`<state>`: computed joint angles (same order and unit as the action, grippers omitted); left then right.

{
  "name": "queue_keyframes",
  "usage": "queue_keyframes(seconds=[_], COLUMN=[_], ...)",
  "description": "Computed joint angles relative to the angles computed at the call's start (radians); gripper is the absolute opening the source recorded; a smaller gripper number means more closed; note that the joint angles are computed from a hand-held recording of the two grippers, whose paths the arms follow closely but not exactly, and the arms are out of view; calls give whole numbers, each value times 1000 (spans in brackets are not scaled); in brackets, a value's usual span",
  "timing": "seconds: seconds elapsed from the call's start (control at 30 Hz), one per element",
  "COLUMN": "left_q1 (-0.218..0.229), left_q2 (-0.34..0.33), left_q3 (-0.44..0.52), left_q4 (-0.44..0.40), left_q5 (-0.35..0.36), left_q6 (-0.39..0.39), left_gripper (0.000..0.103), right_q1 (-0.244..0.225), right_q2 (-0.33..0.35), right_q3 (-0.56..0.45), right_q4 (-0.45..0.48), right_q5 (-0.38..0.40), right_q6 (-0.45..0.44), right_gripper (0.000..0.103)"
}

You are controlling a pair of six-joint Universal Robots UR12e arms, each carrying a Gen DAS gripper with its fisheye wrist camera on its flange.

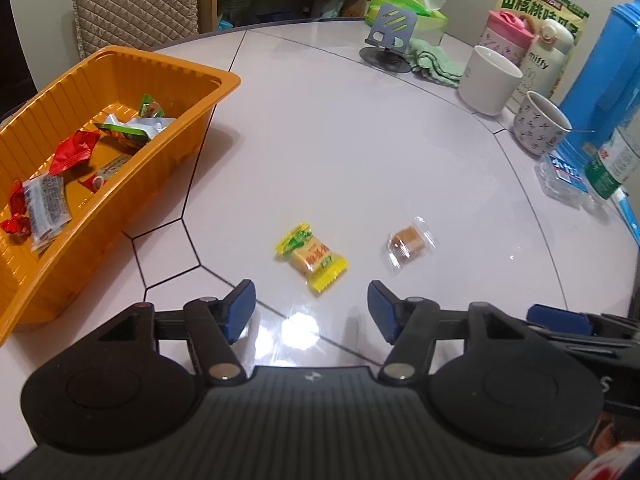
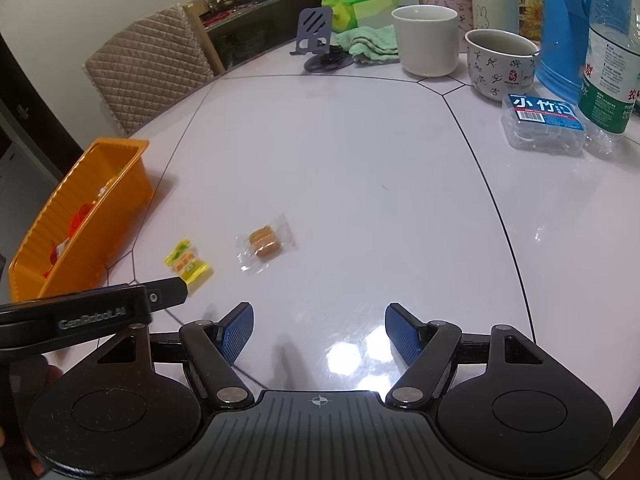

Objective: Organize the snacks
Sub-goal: 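Grasp the yellow-green wrapped candy with the left gripper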

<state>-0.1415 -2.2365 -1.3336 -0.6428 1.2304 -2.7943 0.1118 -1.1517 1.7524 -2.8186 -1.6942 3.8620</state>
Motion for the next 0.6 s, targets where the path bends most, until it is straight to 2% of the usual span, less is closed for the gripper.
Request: queue_keyframes(seconds=[0.17, 0.4, 0.6], left_q1=[-9, -19, -17], left_q2=[-23, -56, -69], left_q3=[24, 59, 70], left_q4=[8, 28, 38], left_q5=[12, 31, 34], left_q6=[-29, -54, -29], left_gripper=[51, 51, 44], right_q1=[-6, -10, -9], right_q2=[5, 9, 14], right_q3=[-3, -4, -8], right_q4=[-5, -2, 2], right_q5=[-8, -11, -8], right_q6=[10, 21, 17], right_gripper=[73, 73, 73])
